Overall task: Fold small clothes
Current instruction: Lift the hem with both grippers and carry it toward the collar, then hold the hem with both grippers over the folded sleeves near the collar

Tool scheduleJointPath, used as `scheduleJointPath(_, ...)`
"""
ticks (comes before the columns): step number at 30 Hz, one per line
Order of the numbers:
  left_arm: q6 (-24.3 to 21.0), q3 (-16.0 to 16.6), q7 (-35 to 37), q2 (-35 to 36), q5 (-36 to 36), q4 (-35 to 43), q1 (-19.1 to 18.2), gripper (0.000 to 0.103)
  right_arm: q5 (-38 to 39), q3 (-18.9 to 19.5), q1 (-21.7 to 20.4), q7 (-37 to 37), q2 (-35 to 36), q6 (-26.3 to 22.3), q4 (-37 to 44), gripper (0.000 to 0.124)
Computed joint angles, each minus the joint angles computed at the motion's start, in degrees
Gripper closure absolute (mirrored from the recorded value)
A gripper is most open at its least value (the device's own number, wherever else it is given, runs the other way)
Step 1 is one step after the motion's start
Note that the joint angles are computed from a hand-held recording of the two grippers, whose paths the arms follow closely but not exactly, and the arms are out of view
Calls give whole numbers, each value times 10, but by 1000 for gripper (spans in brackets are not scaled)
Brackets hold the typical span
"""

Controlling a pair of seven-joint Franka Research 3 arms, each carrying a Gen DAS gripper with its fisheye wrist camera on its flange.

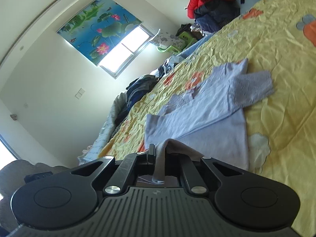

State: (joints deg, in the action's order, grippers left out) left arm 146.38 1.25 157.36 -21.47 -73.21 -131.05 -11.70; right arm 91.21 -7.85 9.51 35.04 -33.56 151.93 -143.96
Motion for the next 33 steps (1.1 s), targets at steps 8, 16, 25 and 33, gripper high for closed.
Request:
scheduleJointPath(8, 45, -17, -33, 47, 1, 51, 3, 99, 21, 20, -6, -31, 53, 55, 52, 116)
scheduleJointPath(16, 77, -47, -154, 104, 109, 103, 17, 99, 10, 38, 4, -55, 106, 110, 98, 116)
scheduleJointPath(25, 118, -58, -260, 126, 239, 113, 11, 99, 9, 37, 8, -42, 137, 124, 115, 116)
scheduleJointPath(33, 137, -57, -278, 136, 272, 121, 4, 99, 23, 38, 7, -54, 145, 131, 124, 116)
